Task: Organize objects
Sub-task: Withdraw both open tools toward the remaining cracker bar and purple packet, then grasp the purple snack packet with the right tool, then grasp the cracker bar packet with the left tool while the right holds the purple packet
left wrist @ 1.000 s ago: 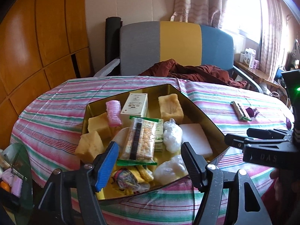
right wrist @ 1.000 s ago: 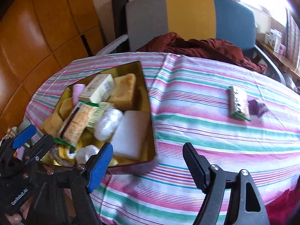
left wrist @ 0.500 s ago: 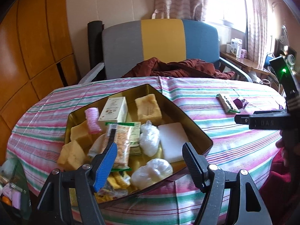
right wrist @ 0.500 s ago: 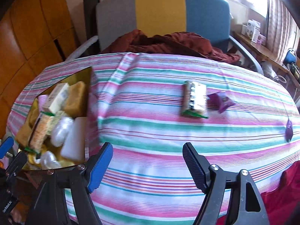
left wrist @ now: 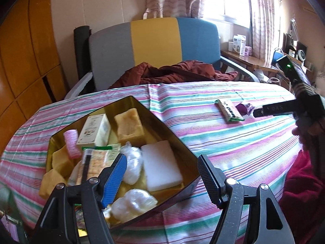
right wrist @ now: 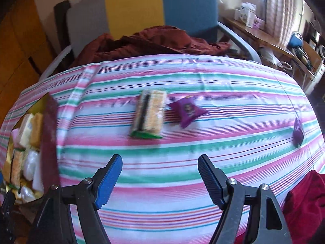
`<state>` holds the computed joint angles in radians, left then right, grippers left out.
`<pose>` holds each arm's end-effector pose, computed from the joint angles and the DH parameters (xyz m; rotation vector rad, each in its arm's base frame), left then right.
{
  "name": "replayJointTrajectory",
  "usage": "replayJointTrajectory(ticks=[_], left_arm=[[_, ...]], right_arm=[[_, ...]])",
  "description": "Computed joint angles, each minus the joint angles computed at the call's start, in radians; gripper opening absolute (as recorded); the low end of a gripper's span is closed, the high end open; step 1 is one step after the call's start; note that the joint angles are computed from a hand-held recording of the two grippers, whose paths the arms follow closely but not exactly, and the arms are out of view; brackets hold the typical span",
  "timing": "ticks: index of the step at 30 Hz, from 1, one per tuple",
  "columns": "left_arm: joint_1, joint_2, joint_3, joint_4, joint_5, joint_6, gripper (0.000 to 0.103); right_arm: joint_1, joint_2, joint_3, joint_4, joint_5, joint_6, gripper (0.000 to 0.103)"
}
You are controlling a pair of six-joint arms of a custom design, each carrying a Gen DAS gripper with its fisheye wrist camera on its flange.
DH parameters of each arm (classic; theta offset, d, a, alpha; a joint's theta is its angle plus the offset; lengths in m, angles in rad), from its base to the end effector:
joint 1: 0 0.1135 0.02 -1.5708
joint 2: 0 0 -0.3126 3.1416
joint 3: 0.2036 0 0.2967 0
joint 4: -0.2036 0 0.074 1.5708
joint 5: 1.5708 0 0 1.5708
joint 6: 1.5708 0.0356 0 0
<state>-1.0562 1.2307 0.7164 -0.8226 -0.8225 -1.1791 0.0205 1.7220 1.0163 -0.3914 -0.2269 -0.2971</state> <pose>0.1315 -0.1795 0.2219 -0.2587 2.2874 0.1961 0.3765 0.0157 0.1830 -0.4882 2.5904 0.2097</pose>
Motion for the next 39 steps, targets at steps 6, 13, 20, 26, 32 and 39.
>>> replayJointTrajectory(ticks=[6,13,20,26,32,39], left_arm=[[0.05,0.03,-0.006,0.119,0.058,0.11,0.073],[0.074,0.06,-0.01,0.194,0.103,0.163,0.073],[0.108,0.082,-0.008,0.231,0.154,0.203,0.073],[0.136,0.127,0.027,0.277,0.183,0.261,0.073],[0.178,0.192,0.093,0.334,0.226,0.332,0.073],[0.246,0.307,0.214,0.367,0.303,0.397,0.073]], right_arm=[[-0.024,0.104,0.128,-0.037,0.028,0.032,0.078],[0.001,0.227,0.243,-0.03,0.076,0.072,0.078],[0.054,0.295,0.252,0.121,0.164,-0.069,0.078],[0.071,0.373,0.309,0.076,0.158,-0.172,0.054],[0.023,0.359,0.355,-0.016,0.09,-0.133,0.037],[0.003,0.382,0.427,-0.116,0.085,-0.102,0.037]])
